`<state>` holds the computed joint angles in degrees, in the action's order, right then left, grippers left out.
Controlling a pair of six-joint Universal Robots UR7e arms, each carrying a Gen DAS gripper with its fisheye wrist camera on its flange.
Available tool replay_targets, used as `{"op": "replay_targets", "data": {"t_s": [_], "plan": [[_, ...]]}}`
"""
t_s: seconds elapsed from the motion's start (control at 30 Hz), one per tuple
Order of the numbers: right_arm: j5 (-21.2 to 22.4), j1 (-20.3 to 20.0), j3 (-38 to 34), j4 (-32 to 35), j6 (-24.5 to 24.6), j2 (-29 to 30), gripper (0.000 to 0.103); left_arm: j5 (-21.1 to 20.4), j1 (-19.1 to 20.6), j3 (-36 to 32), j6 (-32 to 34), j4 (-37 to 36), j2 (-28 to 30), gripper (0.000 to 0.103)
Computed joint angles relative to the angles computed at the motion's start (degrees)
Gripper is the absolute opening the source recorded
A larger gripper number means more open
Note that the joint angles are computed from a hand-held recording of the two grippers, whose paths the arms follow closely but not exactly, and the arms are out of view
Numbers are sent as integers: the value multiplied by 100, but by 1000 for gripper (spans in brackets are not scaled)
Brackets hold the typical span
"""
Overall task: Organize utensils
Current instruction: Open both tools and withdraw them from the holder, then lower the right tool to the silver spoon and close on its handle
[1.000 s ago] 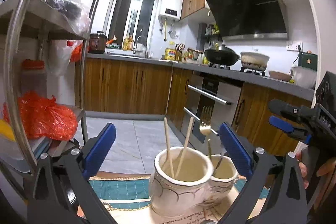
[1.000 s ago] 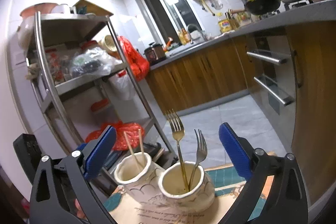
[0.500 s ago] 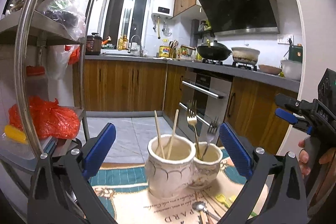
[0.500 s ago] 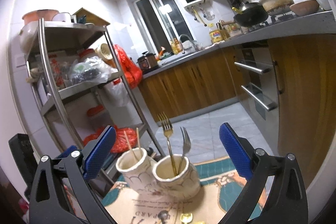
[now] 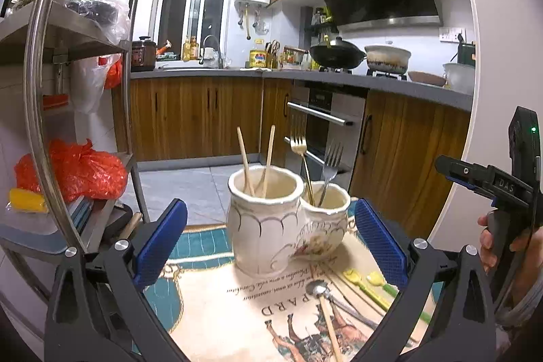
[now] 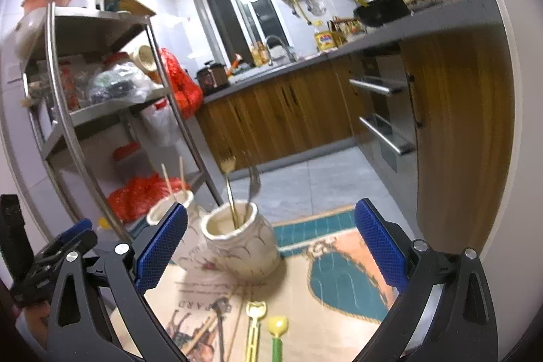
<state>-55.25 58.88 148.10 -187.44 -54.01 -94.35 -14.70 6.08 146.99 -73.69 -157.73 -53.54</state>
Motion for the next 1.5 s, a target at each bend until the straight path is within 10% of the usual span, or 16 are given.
{"op": "replay_targets", "data": {"t_s": [0.67,1.07,1.5], "plan": [[-770,40,180,-401,-522,332,98,-796,126,192,-362,-119,286,97],[-1971,202,14,-883,-633,967,98,-1465,487,-50,-2,-520,790,97],[-2574,579,204,-318,-1705,966,95,-1963,581,-92,588,-595,827,97]]}}
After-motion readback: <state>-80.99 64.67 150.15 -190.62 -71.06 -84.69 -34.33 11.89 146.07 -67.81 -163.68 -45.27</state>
